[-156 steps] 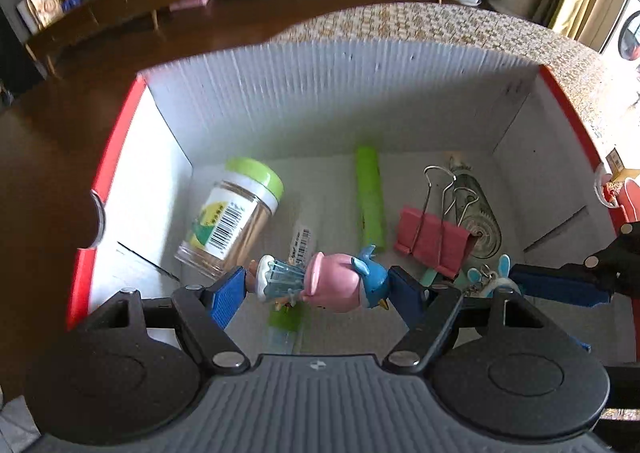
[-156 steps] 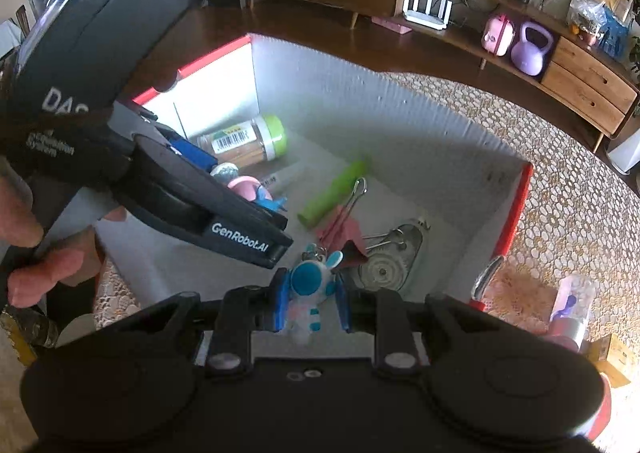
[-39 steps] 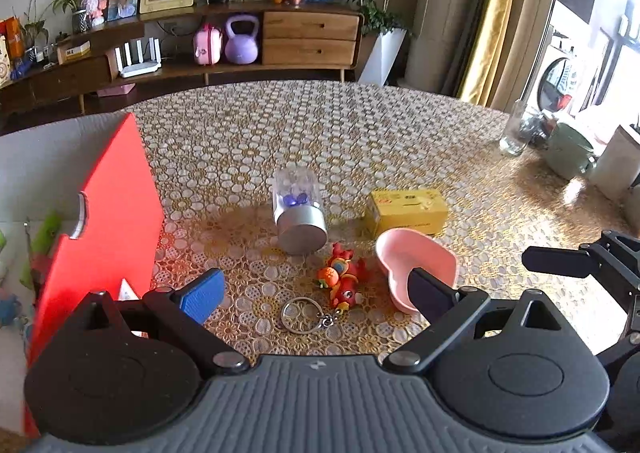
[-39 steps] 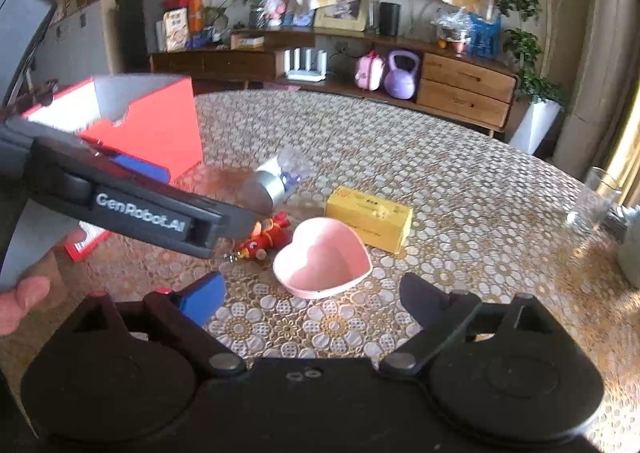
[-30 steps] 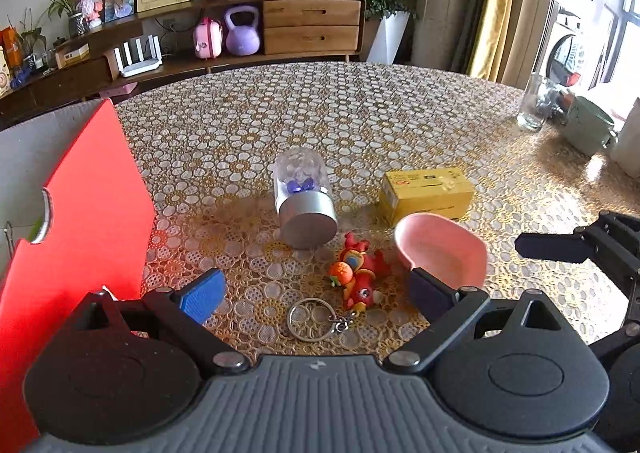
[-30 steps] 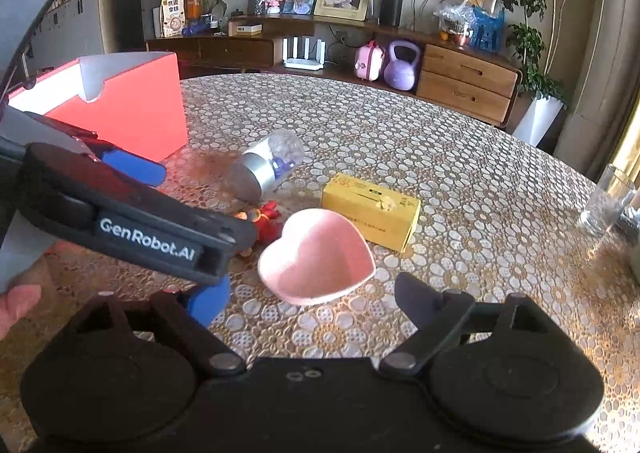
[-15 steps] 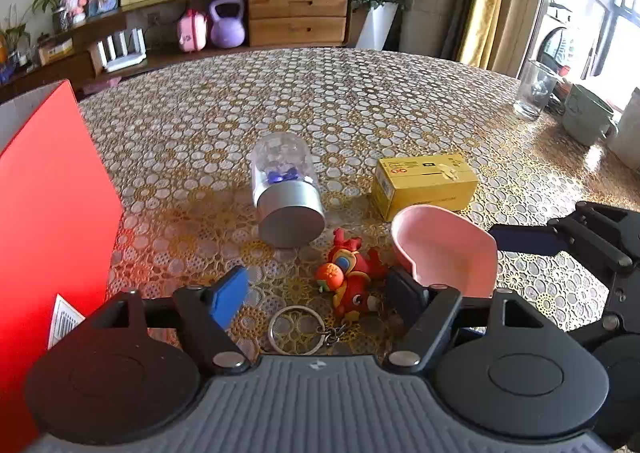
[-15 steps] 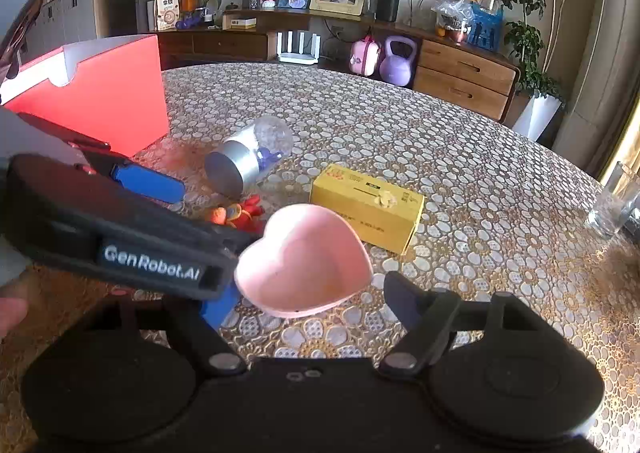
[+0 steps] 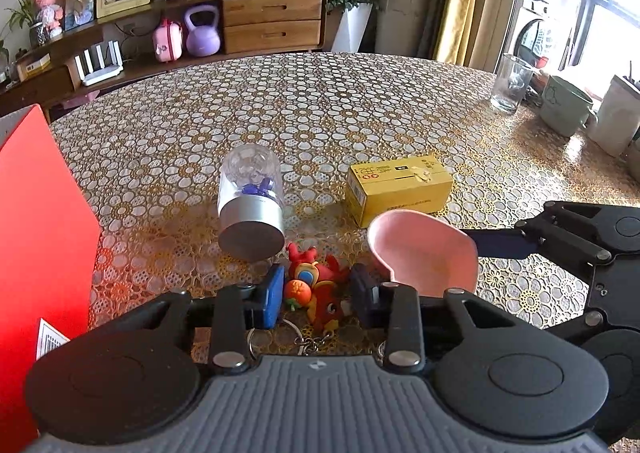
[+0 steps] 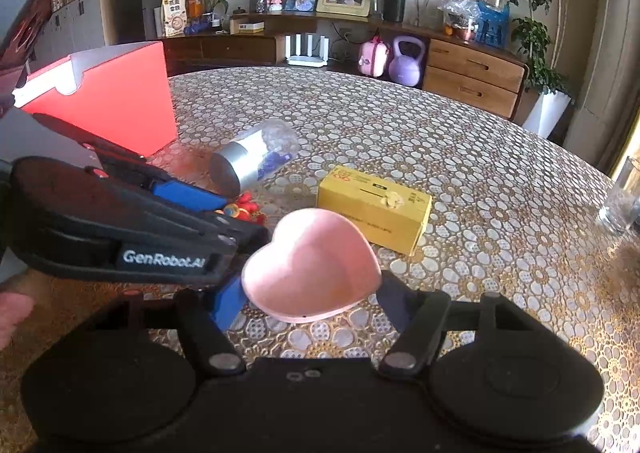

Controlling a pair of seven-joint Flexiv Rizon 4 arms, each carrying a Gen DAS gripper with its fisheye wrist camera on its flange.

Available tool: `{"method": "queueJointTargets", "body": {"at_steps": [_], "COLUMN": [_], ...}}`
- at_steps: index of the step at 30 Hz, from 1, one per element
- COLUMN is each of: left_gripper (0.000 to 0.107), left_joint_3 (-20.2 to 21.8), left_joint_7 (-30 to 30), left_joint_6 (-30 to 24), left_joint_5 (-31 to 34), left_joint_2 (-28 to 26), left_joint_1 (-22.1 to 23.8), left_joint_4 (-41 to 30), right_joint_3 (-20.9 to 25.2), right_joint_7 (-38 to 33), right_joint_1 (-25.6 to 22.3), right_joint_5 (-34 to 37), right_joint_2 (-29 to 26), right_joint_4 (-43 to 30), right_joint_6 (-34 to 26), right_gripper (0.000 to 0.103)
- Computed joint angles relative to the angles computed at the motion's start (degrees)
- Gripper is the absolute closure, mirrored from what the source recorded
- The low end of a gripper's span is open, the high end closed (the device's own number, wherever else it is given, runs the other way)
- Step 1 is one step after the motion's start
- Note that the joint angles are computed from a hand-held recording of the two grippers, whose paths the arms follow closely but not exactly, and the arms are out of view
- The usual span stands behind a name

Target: Organize rigid objects

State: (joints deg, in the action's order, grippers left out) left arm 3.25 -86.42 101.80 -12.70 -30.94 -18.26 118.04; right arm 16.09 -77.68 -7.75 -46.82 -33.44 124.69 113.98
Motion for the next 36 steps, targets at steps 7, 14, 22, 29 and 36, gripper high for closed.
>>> {"method": "queueJointTargets", "body": {"at_steps": [7, 14, 22, 29, 36], "left_gripper": [0.072, 0.072, 0.072, 0.072, 0.072], "left_joint_3": [-1.94, -2.49, -3.15, -5.91, -6.29], "left_joint_7": [-0.99, -2.61, -3.19, -3.39, -1.49], "left_joint_6": [-0.11, -1.42, -3.04, -5.79, -7.38], "left_joint_5": [0.40, 0.44, 2.02, 2.47, 1.98], "left_joint_2": [2.33, 6.52, 12.77, 19.84, 26.35], "left_joint_1": [1.92, 2.19, 3.02, 6.91, 8.53], "left_joint_4": [2.20, 5.23, 9.56, 14.03, 17.90], "right_joint_3": [1.20, 0.12, 0.81, -1.73, -5.42], "right_joint_7": [1.89, 4.70, 18.24, 27.06, 30.43], "right_joint_1": [-2.55, -3.06, -8.68, -8.64, -4.21], "right_joint_5": [-1.24, -3.01, -16.92, -26.00, -28.09], "right_joint_2": [2.31, 7.21, 13.62, 20.35, 26.75], "right_joint_4": [2.57, 6.88, 9.61, 11.81, 14.18], "right_joint_6": [0.37, 1.93, 1.51, 3.28, 4.22], "right_gripper": [0.034, 0.034, 0.034, 0.034, 0.034]}}
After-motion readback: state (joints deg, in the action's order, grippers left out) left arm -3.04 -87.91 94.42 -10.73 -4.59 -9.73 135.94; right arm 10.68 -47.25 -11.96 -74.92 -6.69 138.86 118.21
